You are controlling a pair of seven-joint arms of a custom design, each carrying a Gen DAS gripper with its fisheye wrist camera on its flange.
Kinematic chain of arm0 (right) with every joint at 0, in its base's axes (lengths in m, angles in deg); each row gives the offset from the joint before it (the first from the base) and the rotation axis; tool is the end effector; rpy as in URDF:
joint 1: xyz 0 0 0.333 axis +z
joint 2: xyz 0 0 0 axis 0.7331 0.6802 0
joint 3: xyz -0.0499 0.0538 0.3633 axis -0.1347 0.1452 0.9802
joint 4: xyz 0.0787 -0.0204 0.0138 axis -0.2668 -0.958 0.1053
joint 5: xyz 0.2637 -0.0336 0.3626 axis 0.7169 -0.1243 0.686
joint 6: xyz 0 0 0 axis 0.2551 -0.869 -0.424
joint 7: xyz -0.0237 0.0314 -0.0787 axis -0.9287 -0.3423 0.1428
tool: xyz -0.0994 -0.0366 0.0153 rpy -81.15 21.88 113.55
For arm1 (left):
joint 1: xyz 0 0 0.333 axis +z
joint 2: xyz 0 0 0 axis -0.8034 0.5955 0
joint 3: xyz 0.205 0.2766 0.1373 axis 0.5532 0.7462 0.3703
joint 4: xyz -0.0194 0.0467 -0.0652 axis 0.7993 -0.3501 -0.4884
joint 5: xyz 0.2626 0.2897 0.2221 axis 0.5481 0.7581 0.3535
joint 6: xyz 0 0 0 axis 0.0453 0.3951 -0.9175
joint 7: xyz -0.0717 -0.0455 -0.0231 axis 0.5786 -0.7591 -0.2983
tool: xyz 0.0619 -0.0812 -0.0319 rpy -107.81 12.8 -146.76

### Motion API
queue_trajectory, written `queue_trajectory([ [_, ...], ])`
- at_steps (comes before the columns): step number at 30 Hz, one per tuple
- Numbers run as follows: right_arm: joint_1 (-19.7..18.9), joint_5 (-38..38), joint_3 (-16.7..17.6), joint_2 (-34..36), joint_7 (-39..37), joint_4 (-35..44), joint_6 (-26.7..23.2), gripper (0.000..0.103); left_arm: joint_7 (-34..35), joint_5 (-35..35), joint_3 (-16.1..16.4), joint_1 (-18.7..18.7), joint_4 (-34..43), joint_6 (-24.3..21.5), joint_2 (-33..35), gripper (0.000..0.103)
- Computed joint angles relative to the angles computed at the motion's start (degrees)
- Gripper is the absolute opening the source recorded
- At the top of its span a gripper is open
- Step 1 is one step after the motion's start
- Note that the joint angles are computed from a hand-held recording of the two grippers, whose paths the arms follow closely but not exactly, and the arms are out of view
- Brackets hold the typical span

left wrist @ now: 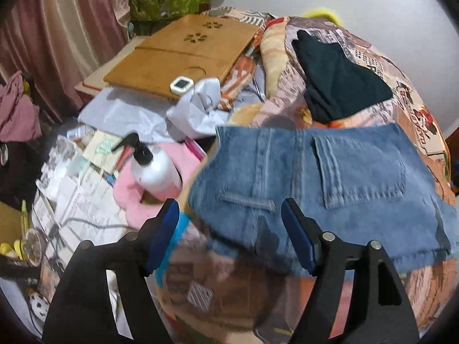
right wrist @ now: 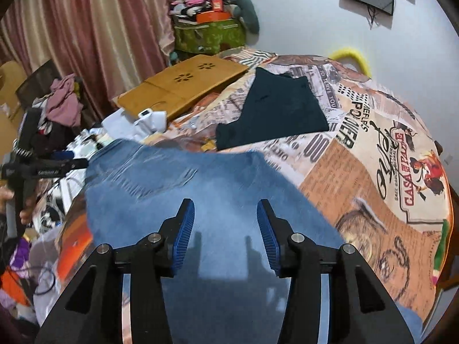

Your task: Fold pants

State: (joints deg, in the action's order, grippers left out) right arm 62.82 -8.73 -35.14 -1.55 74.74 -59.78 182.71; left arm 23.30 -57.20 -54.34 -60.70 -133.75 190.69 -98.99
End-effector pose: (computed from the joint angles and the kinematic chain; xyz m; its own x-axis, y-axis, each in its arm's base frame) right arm 0.5512 0.1434 0.6340 0.8380 -0.5392 -0.0838 -0.4663 -0.6278 -0.6232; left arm 0.3888 -0.2406 0.5727 0.5635 -0.8225 0.0771 -0.7150 -0.5323 -0.4532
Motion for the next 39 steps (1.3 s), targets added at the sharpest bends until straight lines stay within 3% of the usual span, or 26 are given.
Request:
queue_trajectory([
  [6, 0.18, -0.87, -1.18, -4.93, -3.06, -6.24, 0.0, 0.047, -1.26, -6.97, 1.07, -2.55, -2.18, 2.55, -0.49, 0.074],
  [13, -0.04, -3.02, -2.45, -6.5, -1.75, -9.3, -1.31, 0.047, -3.08, -16.13, 3.33, -3.57, -6.76, 12.51, -1.06, 0.074],
  [18, -1.39, -2.37, -3.68, -5.8, 1.4, -8.82, -3.05, 0.051, -1.74, -18.36, 3.72, -3.2, -6.72, 16.55, 1.5, 0.073],
  [20, -2.0, -2.34, -3.92, -6.19, 2.36, -9.18, -3.45, 0.051, -1.78, -17.14, 2.99, -2.36, -6.08, 17.01, 2.34, 0.068],
  [23, -2.91, -2.51, -4.36, -6.56, 3.91, -9.3, -4.62, 0.051, -2.89, -11.3, 0.58, -0.26, -3.0, 12.89, 4.07, 0.053],
  [24, -3.11, -2.64, -4.48, -6.77, 4.07, -9.33, -5.01, 0.051, -3.31, -8.36, -0.49, 0.45, -1.35, 10.09, 4.79, 0.042],
  [29, -3.08, -2.64, -4.75, -8.07, 2.8, -10.05, -6.27, 0.051, -5.16, 5.26, -4.24, 0.95, 4.12, 1.51, 6.16, 0.022],
  [30, -2.88, -2.6, -4.67, -8.3, 2.34, -10.24, -6.32, 0.051, -5.63, 8.81, -5.58, 1.09, 6.07, -2.0, 6.69, 0.011],
  [34, -1.62, -2.39, -4.21, -8.85, -0.39, -10.91, -6.18, 0.05, -6.2, 14.74, -5.35, -0.76, 7.76, -4.76, 5.85, 0.011],
  [36, -0.87, -2.02, -3.74, -9.29, -1.5, -11.61, -5.03, 0.044, -6.23, 15.84, -4.8, -1.65, 7.83, -4.95, 5.04, 0.011],
  [38, -0.43, -2.01, -3.53, -9.18, -1.91, -11.87, -3.96, 0.026, -6.07, 15.54, -3.99, -2.35, 7.44, -4.45, 4.31, 0.011],
  [39, -0.2, -1.59, -3.54, -9.21, -1.92, -12.01, -3.4, 0.024, -5.86, 14.81, -3.47, -2.76, 6.88, -3.94, 3.84, 0.011],
])
